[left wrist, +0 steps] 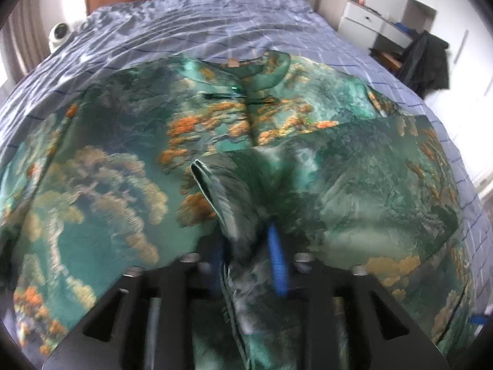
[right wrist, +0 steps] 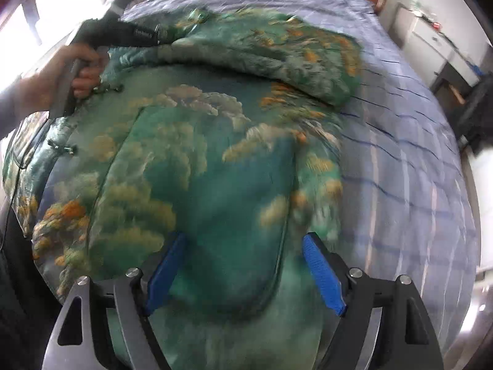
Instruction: Fold large clothes
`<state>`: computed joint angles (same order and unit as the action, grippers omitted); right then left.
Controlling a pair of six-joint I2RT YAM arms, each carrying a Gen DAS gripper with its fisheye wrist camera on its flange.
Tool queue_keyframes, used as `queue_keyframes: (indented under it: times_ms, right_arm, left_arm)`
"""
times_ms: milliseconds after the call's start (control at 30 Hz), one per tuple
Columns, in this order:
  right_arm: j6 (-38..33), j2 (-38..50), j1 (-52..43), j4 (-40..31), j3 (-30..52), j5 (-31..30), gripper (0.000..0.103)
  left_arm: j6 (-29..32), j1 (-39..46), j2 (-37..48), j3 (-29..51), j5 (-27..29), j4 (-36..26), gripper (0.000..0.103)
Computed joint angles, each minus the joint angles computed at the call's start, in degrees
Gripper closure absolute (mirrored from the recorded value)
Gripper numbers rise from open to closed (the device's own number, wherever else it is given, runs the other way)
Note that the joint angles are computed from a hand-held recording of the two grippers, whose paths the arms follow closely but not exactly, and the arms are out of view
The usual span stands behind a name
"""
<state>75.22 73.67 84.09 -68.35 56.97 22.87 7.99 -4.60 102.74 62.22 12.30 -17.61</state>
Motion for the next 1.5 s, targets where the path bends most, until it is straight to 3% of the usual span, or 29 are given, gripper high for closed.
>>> queue_keyframes:
  times_ms: [67,167,233,300,500,633,733,800,933,1067,1233,1333,1433,1467,1500]
  right_arm:
    - [6.4,-0.4,4.4,-4.1,3.2,2.3,0.022]
    - [11.3,-1.2,8.7,-5.5,5.0,5.1,0.022]
    - [10.1,-0.1,7.9,-1.1,1.8,0.0,0.022]
    - [10.5,2.9,8.7,-1.8,1.6,-2.5,0.022]
    - [26.2,7.0,19.9,-16.7,14.6,10.6,0.022]
    - [31.5,8.7,21.1,-18.4,17.5,15.1,0.022]
    - [24.9,10.5,17.6,-14.2,18.9,14.1,0.022]
    - [22.6,13.1,17.4,-14.0,21.6,14.3,0.022]
    - [23.2,15.9,19.2,-14.7,25.0,14.9,0.022]
    - [23.4,17.6,19.9,-14.8,26.6,14.3,0.022]
    - [24.7,20.0,21.3,-16.1,29.5,13.7,0.022]
    - [24.6,20.8,21.7,-16.4,30.7,13.6,0.022]
    - [24.1,21.2,21.5,-16.3,31.1,13.2,0.022]
    - [24.1,21.0,21.4,-15.9,30.8,13.1,0.022]
    - [24.2,20.8,21.3,-15.6,30.5,13.0,0.022]
  left_arm:
    - [-0.7,1.1,-2.4,-1.0,1.2,-1.4,0.035]
    - [2.2,3.0,-7.9,-5.4,3.0,-2.9,0.033]
    - [5.7,4.8,-12.9,-9.6,2.7,-4.1,0.031]
    - [10.8,8.4,-19.5,-14.4,3.1,-6.3,0.025]
    - [30.1,29.4,-34.8,-22.4,7.7,-11.4,0.011]
    - [36.0,44.2,-29.2,-17.4,12.3,-11.7,0.010]
    - [32.8,52.3,-18.2,-7.7,16.2,-14.0,0.010]
    - [27.6,57.5,-8.4,2.6,22.5,-18.8,0.010]
    - [8.7,62.5,11.7,24.6,32.4,-24.8,0.009]
    - [-6.2,61.1,22.4,35.7,28.0,-22.1,0.009]
    - [-11.4,58.3,29.1,43.4,19.9,-22.0,0.009]
    - [-14.6,58.6,31.0,44.4,18.4,-20.5,0.014]
    - [-14.9,59.1,31.5,44.0,18.2,-18.6,0.044]
    - [-14.1,59.3,31.7,44.4,18.3,-18.8,0.069]
    - [-13.4,59.4,31.6,44.8,18.1,-19.2,0.084]
